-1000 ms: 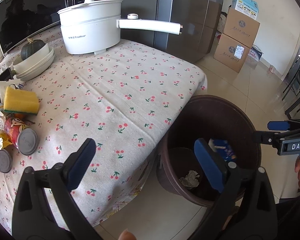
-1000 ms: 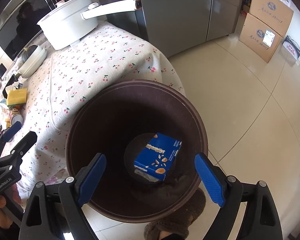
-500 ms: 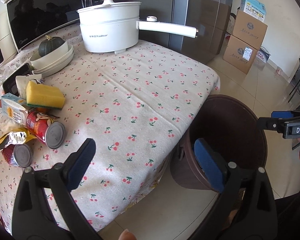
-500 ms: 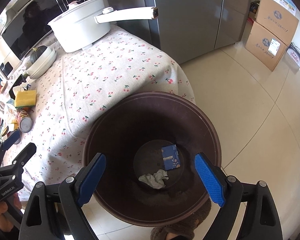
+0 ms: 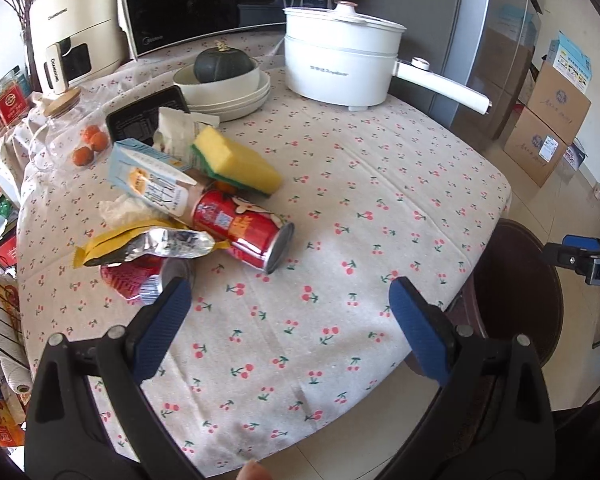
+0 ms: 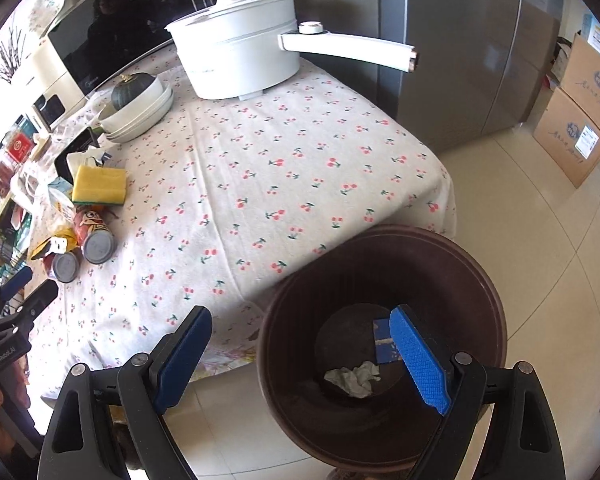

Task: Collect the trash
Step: 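Return both tools to the table and reach toward the wrapper and red can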

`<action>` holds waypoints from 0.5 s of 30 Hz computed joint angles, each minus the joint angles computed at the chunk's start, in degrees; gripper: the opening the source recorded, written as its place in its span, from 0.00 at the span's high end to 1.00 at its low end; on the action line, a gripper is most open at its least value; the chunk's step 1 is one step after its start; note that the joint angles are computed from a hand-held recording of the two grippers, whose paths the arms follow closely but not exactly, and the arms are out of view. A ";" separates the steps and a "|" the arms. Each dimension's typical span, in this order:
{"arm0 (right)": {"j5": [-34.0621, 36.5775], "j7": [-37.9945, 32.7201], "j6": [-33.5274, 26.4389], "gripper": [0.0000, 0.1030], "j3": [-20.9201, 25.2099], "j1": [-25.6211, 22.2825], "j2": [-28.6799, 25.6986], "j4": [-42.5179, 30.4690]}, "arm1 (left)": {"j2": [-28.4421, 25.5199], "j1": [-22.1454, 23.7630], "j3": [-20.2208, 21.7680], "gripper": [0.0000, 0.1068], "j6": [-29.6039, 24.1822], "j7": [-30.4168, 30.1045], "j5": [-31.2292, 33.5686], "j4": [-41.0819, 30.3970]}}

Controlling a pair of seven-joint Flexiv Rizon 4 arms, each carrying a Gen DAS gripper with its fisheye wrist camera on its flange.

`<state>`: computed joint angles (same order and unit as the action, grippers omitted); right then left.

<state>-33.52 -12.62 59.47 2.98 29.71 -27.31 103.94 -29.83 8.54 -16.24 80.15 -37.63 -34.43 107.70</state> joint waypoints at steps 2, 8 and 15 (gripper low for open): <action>0.37 -0.97 -0.47 0.11 0.31 0.24 -1.30 -2.20 | -0.38 -0.14 2.01 0.07 -0.97 -1.60 0.57 -1.31; 2.48 -4.52 -1.71 0.11 0.71 1.34 -5.62 -9.39 | -2.50 0.00 7.39 0.07 -4.93 -6.77 3.17 -6.44; 6.12 -9.58 -3.65 0.11 1.05 2.73 -11.72 -19.38 | -7.20 2.17 10.04 0.07 -12.94 -10.87 5.69 -14.97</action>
